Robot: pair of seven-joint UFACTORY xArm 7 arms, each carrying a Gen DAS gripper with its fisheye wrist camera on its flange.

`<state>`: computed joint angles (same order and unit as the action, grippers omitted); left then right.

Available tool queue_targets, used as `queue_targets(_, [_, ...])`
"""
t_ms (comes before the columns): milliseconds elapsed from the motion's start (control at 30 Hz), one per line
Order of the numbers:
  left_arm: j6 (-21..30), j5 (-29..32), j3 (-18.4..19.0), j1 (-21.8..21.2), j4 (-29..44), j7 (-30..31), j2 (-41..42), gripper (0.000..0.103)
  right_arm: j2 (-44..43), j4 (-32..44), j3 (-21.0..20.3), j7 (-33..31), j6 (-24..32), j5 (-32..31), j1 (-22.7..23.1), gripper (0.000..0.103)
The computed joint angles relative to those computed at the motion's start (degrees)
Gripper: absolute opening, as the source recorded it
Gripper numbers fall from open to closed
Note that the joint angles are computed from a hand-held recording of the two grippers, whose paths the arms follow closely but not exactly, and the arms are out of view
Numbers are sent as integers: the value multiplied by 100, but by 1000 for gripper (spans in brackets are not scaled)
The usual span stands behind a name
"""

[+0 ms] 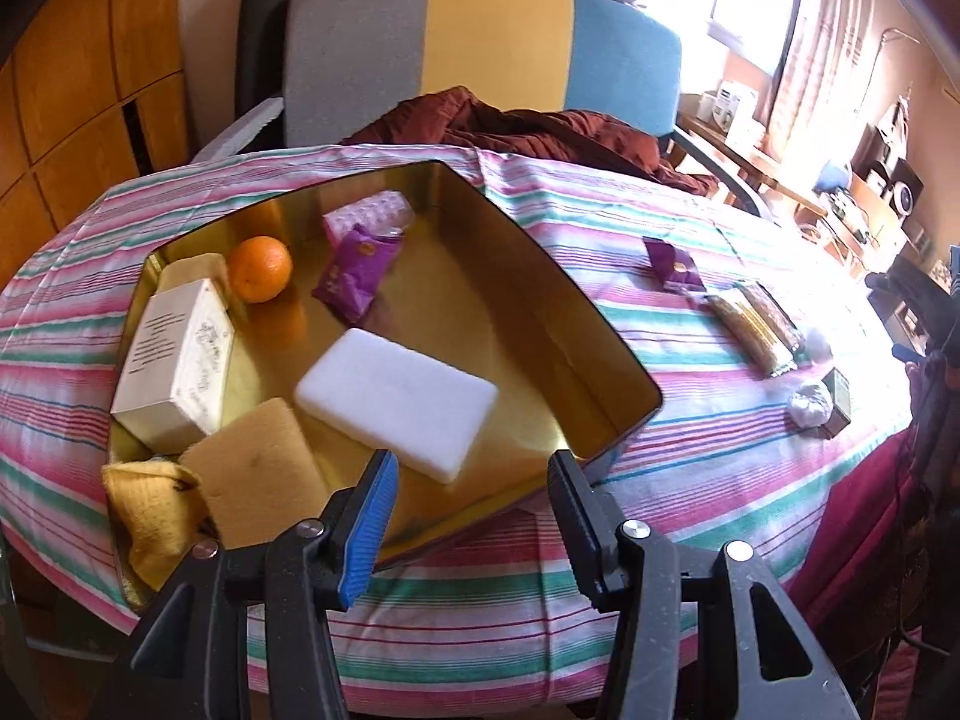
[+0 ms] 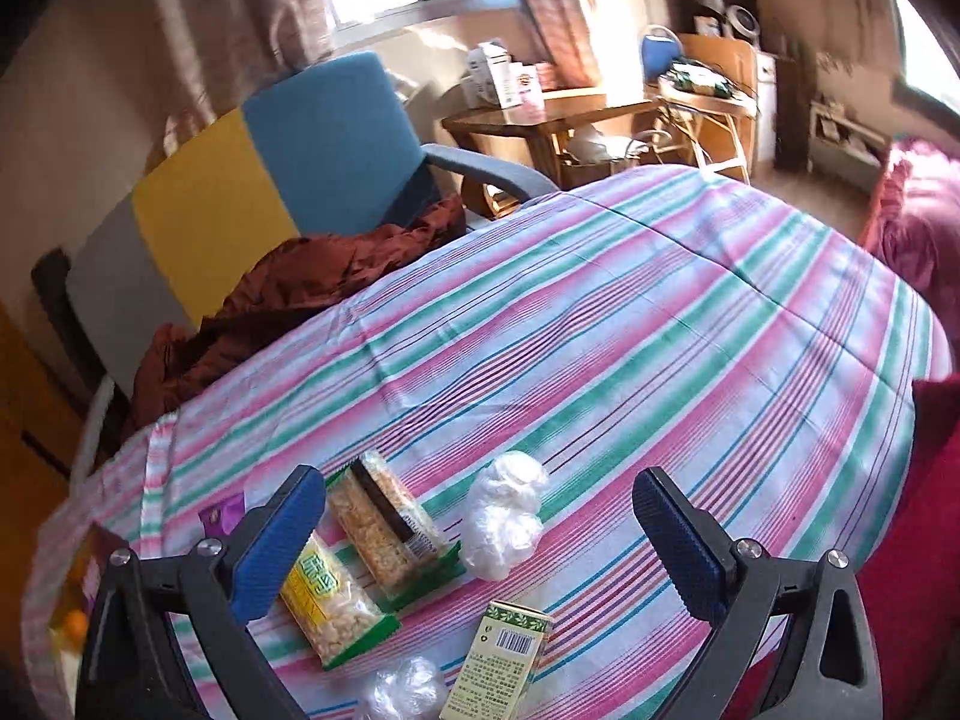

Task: Organize objects
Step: 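Move both grippers back from the tray toward the remaining snacks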

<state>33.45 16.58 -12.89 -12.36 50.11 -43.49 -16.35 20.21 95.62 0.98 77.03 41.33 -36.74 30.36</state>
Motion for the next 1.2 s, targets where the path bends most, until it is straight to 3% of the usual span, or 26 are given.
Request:
queue_targets(233, [74, -57, -15, -181, 270, 211, 306, 52, -265, -585, 62, 485, -619, 518, -322, 103])
queue_targets(767, [26, -204, 63, -481, 848, 578, 837, 52, 48, -281, 163, -603, -560, 1340, -330, 103])
queue_targets(1200, [38, -278, 203, -711, 1993, 925, 1728, 52, 180, -80, 145, -988, -468, 1520, -263, 103])
